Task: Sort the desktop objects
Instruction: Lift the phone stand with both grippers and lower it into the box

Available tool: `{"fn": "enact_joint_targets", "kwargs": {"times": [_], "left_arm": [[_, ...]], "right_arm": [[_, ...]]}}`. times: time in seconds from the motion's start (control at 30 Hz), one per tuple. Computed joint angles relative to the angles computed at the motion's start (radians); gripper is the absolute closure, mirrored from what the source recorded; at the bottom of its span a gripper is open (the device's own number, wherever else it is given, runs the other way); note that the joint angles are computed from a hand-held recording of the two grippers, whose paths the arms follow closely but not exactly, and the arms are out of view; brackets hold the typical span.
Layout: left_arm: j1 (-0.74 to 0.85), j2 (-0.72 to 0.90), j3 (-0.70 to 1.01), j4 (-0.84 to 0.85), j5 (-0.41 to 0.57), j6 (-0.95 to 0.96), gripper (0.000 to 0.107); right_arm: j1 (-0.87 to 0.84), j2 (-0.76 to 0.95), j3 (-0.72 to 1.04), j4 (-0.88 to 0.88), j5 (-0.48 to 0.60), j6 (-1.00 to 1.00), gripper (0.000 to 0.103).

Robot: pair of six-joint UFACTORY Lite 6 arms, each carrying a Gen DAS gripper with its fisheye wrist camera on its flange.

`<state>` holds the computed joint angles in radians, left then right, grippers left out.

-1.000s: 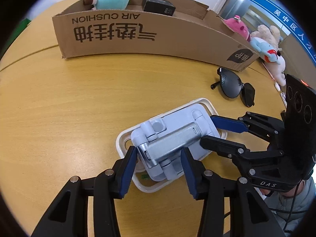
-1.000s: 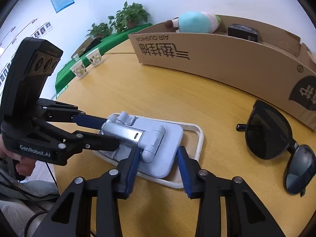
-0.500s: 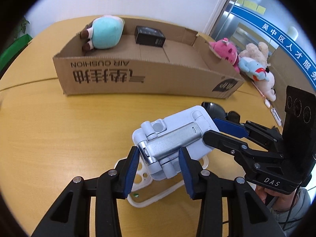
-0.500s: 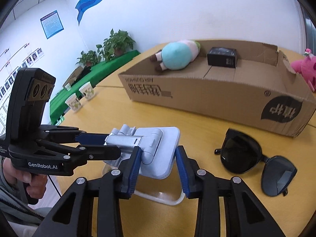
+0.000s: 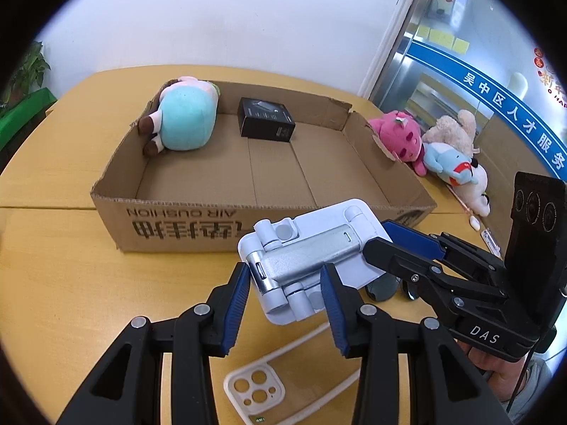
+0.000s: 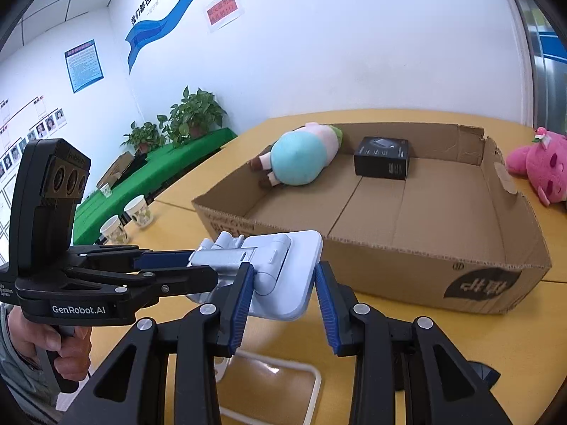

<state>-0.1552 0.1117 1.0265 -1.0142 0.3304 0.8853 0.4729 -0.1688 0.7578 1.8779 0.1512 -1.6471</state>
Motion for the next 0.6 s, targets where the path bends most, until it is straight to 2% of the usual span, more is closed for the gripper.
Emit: {"fn": "enact_joint_targets", "kwargs": {"times": [0.33, 0.43, 0.6], "left_arm": [[0.069, 0.146, 0.241, -0.058, 0.052, 0.074, 0.067], [0.092, 0.223, 0.351, -0.049, 0.076, 0.063, 0.067], [0.137, 0.372, 0.572, 0.018, 0.121, -0.009, 0.067]], "right_arm": [[-0.064, 0.169, 0.219, -0.055, 0.045, 0.057, 0.068], [-0.079, 0.248, 0.324, -0.142, 0.053, 0.147, 0.068], [-0.107, 0.444, 0.585, -0.423, 0.09, 0.438, 0.068]]}}
